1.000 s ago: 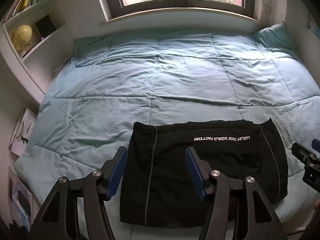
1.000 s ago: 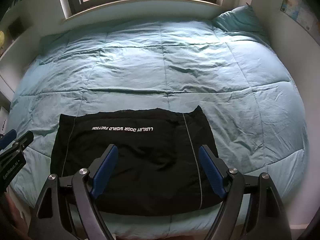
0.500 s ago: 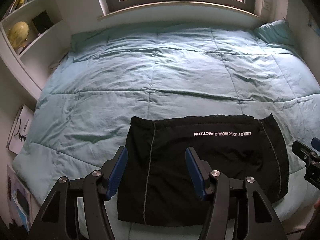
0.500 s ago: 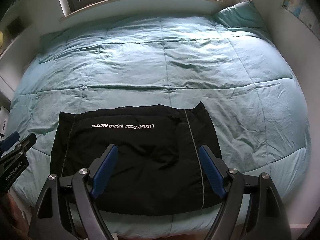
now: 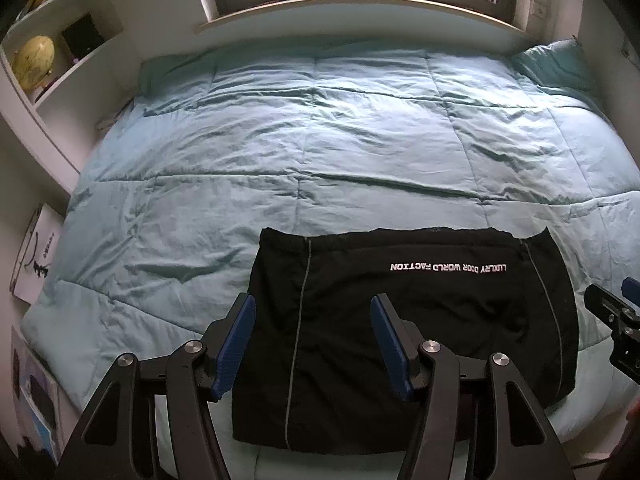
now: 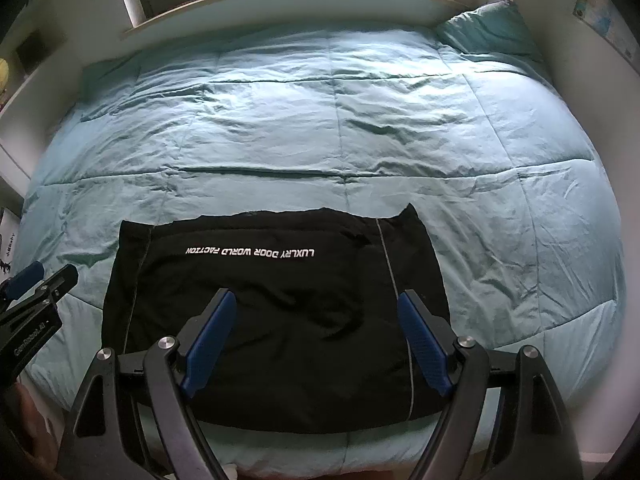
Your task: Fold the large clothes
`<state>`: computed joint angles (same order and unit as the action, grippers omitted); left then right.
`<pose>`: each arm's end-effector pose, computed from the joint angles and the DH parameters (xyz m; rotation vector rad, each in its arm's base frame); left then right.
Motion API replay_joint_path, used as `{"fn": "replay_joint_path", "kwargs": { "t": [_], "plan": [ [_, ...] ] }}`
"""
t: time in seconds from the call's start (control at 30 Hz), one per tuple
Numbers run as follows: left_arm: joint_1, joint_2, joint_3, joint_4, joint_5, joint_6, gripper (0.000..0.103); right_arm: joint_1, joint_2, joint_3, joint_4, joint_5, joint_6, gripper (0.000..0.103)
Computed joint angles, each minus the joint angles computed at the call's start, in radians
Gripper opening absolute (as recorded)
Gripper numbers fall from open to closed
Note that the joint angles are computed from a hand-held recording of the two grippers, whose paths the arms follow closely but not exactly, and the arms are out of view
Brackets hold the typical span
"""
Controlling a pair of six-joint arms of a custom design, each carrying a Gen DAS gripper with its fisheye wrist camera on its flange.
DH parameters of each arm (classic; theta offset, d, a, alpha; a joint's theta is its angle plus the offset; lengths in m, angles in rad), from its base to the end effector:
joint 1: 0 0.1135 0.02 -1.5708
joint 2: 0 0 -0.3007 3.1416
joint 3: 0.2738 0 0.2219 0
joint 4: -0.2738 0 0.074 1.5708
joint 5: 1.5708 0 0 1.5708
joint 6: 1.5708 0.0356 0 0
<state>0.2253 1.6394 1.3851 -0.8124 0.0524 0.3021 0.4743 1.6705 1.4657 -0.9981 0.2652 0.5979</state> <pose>0.3078 0.0686 0.3219 0.1191 2.6368 0.1104 0.2803 0.1334 0.3269 0.2330 2.6827 -0.0529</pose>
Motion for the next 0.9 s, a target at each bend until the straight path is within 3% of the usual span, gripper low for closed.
{"fn": "replay_joint_path", "kwargs": {
  "t": [0.6,0.73,0.83,0.9],
  "plan": [
    [-0.029,0.036,0.035,0.004,-0.005,-0.029,0.062,-0.047,0.049,0.062,0.017,-0.026,-0.051,0.084],
    [-0.025,0.033,0.024,0.051,-0.022,-0.033,0.062,-0.055,0.074,0.081,0.031,-0.046,-0.07,0.084],
    [0.012,-0.005,-0.023,0.162,0.059,-0.029,0.062,-0.054,0.087,0.089,0.035,-0.042,-0.085,0.084],
    [0.024,0.015,0.014,0.146,0.085,-0.034,0.062,-0.058,0.096,0.095,0.037,-0.036,-0.095,0.084]
  ]
}}
